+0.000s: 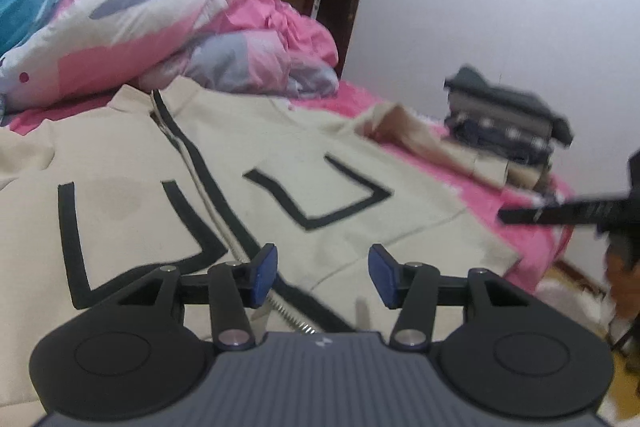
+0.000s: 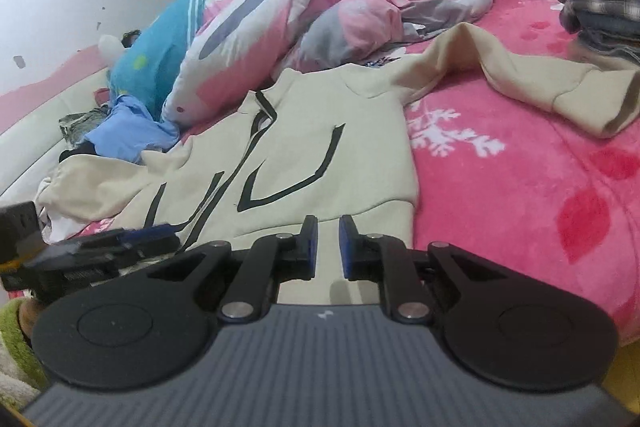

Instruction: Fold clothes

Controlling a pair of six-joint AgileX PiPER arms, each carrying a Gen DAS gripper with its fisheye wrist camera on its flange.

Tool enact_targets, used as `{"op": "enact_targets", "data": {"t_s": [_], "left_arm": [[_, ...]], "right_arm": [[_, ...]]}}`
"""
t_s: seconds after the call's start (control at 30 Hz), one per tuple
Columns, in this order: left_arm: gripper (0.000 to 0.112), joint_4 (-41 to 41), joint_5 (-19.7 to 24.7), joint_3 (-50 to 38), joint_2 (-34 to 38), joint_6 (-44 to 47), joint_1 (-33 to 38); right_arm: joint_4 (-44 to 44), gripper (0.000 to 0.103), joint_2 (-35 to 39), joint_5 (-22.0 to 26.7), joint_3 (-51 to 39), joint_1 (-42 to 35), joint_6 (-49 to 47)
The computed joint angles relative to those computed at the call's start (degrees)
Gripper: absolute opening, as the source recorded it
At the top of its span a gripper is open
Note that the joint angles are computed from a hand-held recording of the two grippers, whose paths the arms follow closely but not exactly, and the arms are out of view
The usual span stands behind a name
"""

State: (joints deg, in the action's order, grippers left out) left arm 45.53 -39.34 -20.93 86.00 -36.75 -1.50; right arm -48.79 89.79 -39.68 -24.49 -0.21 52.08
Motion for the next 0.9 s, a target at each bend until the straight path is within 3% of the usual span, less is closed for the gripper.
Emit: {"op": "enact_targets", "data": {"t_s": [0.13, 0.27, 0.4, 0.5, 0.67, 0.9], "left_arm": [[0.053, -1.2, 1.7, -0.8, -0.5, -0.1, -2.9], [0.054, -5.9, 6.4, -1.7, 1.2, 4.6, -7.3], [0.056, -18.6, 8.5, -0.8, 3.0, 17.2, -10.9], [0.056, -16.0, 8.1, -0.8, 3.0, 14.5, -9.7], [0.057, -14.2, 8.7, -1.1, 2.8, 13.3, -9.2], [0.059, -18.0, 9.9, -1.3, 2.8, 16.3, -10.9]], "right_arm": [[-0.1, 0.011, 5.5, 5.9, -3.9, 3.0, 5.9], [1.0, 0.014, 3.1, 2.5, -1.4, 0.9, 8.4], [-0.7, 0.027, 0.4, 0.7, 0.3, -6.2, 13.9], [-3.6, 0.030, -0.1, -1.4, 0.7, -13.6, 20.1], [-5.5, 0.035, 7.0, -9.6, -1.8, -26.9, 29.4], [-2.5, 0.046, 19.4, -11.7, -13.7, -29.8, 37.8]]}}
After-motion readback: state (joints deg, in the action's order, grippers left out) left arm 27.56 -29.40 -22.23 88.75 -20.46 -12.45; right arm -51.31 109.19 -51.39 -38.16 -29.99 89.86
